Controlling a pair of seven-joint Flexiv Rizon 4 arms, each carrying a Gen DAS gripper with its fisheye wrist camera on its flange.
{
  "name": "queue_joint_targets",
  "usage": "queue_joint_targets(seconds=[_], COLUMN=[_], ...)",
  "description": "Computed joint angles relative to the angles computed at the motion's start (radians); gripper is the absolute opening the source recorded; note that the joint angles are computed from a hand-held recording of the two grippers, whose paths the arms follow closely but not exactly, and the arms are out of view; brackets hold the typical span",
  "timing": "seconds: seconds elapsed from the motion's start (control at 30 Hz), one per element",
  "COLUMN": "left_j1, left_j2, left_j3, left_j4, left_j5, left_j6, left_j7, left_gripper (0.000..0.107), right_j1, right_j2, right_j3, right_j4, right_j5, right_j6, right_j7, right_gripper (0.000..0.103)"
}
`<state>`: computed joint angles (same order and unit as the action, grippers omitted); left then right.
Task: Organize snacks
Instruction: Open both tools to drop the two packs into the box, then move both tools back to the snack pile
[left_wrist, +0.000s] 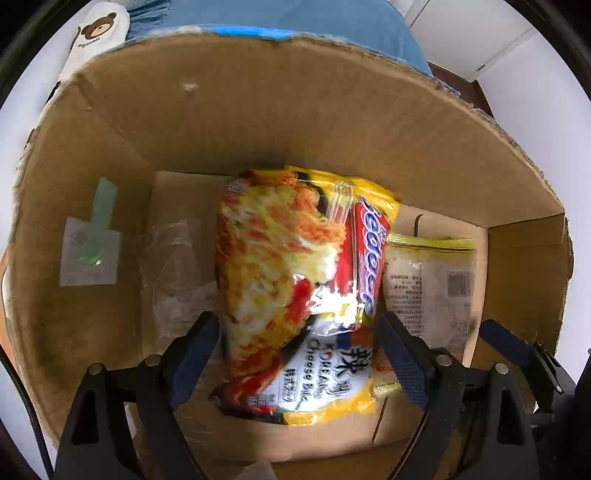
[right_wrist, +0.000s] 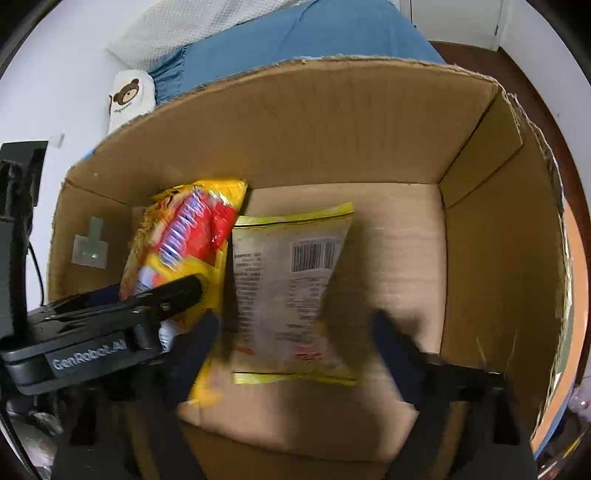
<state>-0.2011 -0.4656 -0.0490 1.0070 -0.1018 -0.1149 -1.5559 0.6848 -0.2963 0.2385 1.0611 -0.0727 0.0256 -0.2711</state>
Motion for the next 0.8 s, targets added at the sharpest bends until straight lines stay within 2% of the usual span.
queue_joint_targets(seconds=[0.23, 0.37, 0.4, 0.57, 0.8], left_j1=[0.003, 0.008, 0.012, 0.018, 0.031], left_j2=[0.081, 0.173, 0.192, 0.309, 0.432], left_j3=[0.01, 0.015, 0.014, 0.015, 0.01], left_j4=[0.083, 0.172, 0.182, 0.275, 0.348], left_j5=[0.012, 0.017, 0.015, 0.035, 0.05], left_j6=[0.078, 0.146, 0.15, 0.224, 0.265], left_j7=[0.004, 0.012, 0.013, 0.03, 0.06], left_gripper=[0.088, 0.088, 0.088, 0.088, 0.088], right_j1=[-0.004, 0.009, 0.034, 0.086, 0.166], right_j2=[0.035, 0.047, 0.025, 0.044, 0.069], right_j3=[0.006, 0.021, 0.001, 0.014, 0.024], right_j4=[0.056, 0.048, 0.011, -0.012, -0.048], right_j5=[-0.01, -0.062, -0.073, -0.146, -0.259], right_j6=[0.021, -0.014, -0.028, -0.094, -0.178], right_j7=[0.017, 0.037, 0.035, 0.064, 0.086], right_gripper=[0.093, 0.093, 0.093, 0.093, 0.093])
